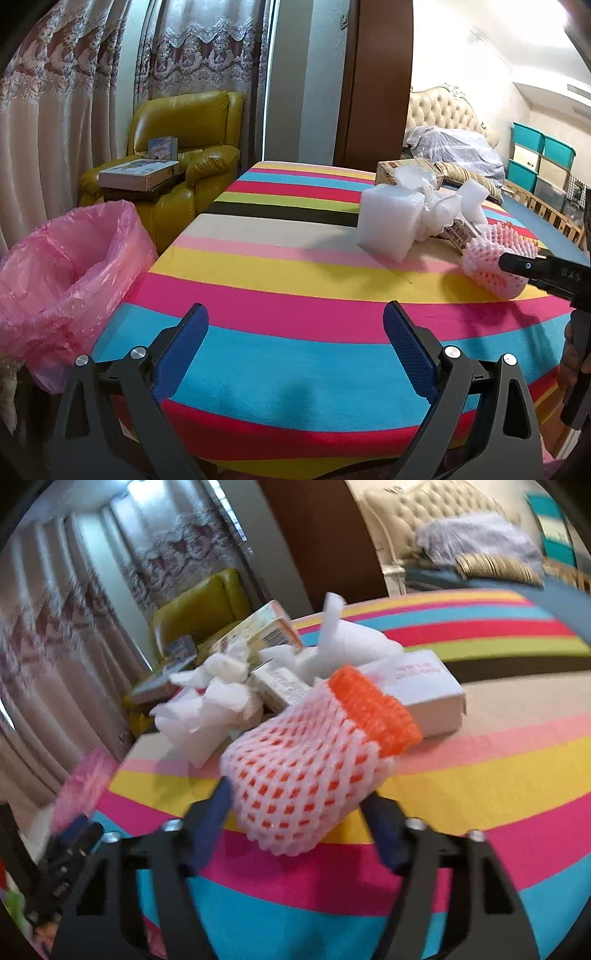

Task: Collect trash
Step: 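Grasp the orange foam net with the right tool while the left tool grasps the white foam block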

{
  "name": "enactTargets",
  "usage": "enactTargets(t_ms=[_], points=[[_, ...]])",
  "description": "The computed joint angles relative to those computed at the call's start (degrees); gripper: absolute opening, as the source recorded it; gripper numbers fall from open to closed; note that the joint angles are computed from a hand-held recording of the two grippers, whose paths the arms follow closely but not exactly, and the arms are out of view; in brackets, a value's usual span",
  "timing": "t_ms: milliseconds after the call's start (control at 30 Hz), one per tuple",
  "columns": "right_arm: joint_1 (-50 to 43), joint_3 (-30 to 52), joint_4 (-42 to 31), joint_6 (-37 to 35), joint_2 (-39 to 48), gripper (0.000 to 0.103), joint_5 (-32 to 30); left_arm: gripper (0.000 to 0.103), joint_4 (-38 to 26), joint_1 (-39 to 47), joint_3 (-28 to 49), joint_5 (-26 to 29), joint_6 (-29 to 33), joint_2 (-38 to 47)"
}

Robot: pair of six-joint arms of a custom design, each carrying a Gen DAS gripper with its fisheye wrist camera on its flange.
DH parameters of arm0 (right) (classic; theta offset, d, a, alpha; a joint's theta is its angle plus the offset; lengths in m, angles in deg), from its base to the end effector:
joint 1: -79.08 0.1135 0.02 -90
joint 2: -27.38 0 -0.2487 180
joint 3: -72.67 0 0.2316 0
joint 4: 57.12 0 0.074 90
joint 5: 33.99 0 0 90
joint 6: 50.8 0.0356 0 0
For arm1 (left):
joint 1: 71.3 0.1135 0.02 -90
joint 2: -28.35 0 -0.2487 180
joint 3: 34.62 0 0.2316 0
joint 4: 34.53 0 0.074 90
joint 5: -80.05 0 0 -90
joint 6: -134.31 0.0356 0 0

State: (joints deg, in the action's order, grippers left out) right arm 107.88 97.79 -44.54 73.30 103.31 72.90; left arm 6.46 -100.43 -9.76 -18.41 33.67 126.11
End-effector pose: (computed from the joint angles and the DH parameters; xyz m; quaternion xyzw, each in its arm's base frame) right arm 0.1722 0.0828 0.1084 0.1052 0.8860 0.1126 0.4373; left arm 0.1898 -0.0998 0.0808 0.1047 0.8663 -0.1040 0.4772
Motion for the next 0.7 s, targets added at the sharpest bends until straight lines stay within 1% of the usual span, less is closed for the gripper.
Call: enactTargets(t_ms=[67,167,267,333,467,700], points=[[3.07,0.08,0.16,-1.86,-0.84,0.044,3.41,0.089,-0.85,-0.44,0.4,-0.19,0.36,-0.65],[6.69,-0.85,-0.09,-3.83,-4.05,0.037,7.87,0.089,-3.66,-0.86,2.26,0.07,0.67,-1.62],[8.56,-2.15,-2.17,-4.87,-9.18,0.036,11.0,0.089,-6.23,-1.81,5.17,0.31,1.03,-1.28],[9.07,-3.32,-3.87,-5.42,-12.93,0.036,12.02,0.089,-8.27,-2.77,8.05,0.4,1.45,-0.14],[8.13,-4.89,-6.32,-6.02,-18.13,0.036,11.57,0.089,-13.85,-4.74,16.1,0.51,2.6,3.78],[6.77,-6.87,-7.71,-7.16,-22.53,0.036,9.99,0.089,-25.45,-5.37,32.01,2.21,2.58,11.93]])
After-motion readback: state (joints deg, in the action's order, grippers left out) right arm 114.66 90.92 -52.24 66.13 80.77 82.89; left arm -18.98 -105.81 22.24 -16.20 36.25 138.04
